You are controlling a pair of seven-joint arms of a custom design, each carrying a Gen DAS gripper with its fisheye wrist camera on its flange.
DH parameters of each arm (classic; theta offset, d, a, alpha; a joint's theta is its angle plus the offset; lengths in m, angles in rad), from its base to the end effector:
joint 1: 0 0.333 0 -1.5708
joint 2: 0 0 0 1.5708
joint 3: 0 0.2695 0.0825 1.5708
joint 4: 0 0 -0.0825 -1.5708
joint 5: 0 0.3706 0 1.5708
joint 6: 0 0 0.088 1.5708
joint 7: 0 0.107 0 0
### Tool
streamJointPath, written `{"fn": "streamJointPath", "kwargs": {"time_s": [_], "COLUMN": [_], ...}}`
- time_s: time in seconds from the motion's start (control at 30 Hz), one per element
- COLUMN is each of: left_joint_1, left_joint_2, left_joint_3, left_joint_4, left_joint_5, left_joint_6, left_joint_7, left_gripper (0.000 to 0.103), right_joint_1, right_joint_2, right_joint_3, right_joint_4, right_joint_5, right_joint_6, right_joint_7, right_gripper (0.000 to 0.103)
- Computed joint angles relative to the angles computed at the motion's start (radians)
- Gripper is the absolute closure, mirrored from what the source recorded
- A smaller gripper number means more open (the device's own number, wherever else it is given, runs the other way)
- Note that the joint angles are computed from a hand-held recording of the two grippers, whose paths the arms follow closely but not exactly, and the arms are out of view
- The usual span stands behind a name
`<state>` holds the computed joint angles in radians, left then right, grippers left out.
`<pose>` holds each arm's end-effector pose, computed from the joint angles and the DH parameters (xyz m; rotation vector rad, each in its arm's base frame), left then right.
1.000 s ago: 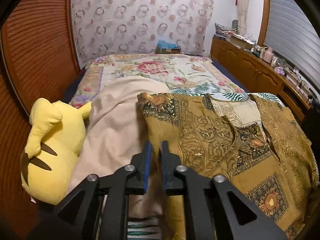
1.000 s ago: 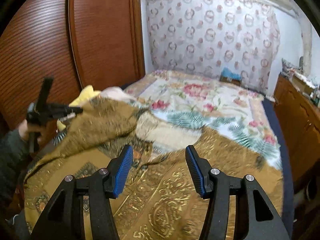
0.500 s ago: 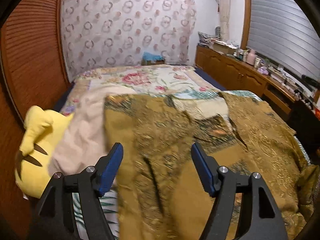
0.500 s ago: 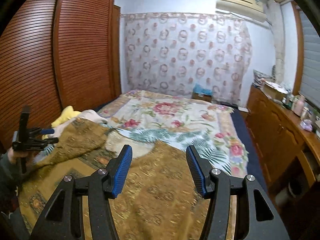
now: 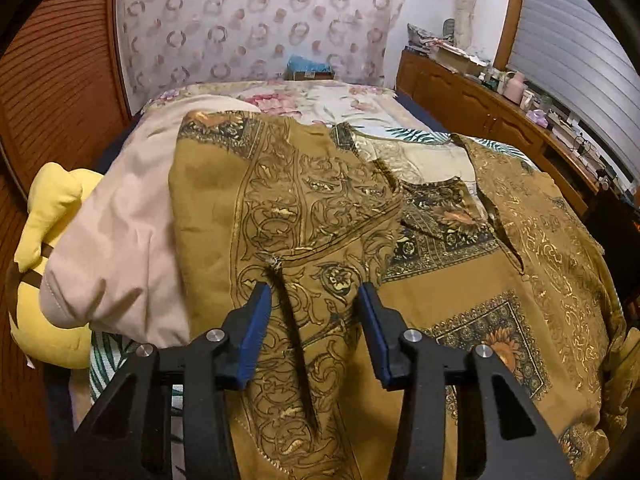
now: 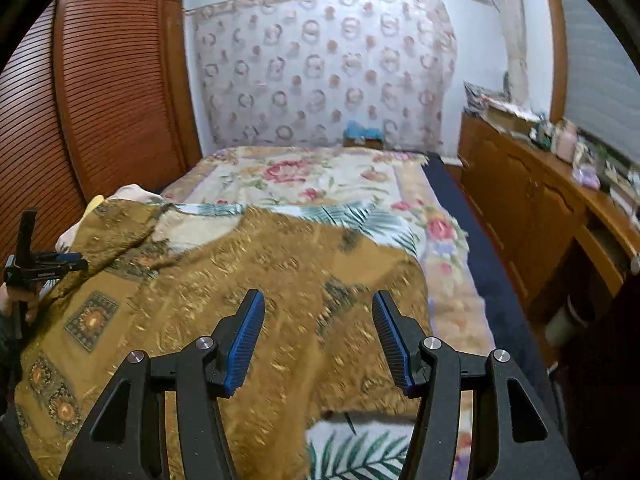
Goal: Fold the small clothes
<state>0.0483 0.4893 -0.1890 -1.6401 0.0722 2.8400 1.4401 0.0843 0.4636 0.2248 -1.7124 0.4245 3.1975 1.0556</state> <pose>0.6887 -0.0813 0.3871 -1.8341 1.8636 -0.8097 0.6633 0.1466 0.4091 -1.7787 1.3006 -0.7220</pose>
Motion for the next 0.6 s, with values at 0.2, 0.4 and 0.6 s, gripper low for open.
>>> {"fn": "streamJointPath", "kwargs": {"time_s": [0.2,0.4,0.6], "left_joint_1": [0.051,0.078,0.056], "left_joint_2": [0.015,-0.018,-0.08], "left_joint_3": [-0.07,-0.131,-0.154], "left_joint_4": [0.012,-0.036,-0.124], "left_joint_5": [-0.074,-0.167,-0.227], "left_joint_6": [-0.014,-0.005,0.021], "left_joint_7": [0.093,0.213,0.293], "left_gripper": [0.067,0.067,0.067], "right_joint_1": [0.027,0.011,0.063], "right_joint_2": [0.003,0.011,0.028], "right_joint_3": [-0.04,-0.036,-0.105], "right_joint_4": [0.012,0.024,0.047], "right_joint_5": [0.004,0.012,-0.02], "right_joint_6": [-0.033,-0.053,-0.08], "right_joint_7": [0.043,0.032,0.075], "right_gripper": [0.045,0.045,0.045]}}
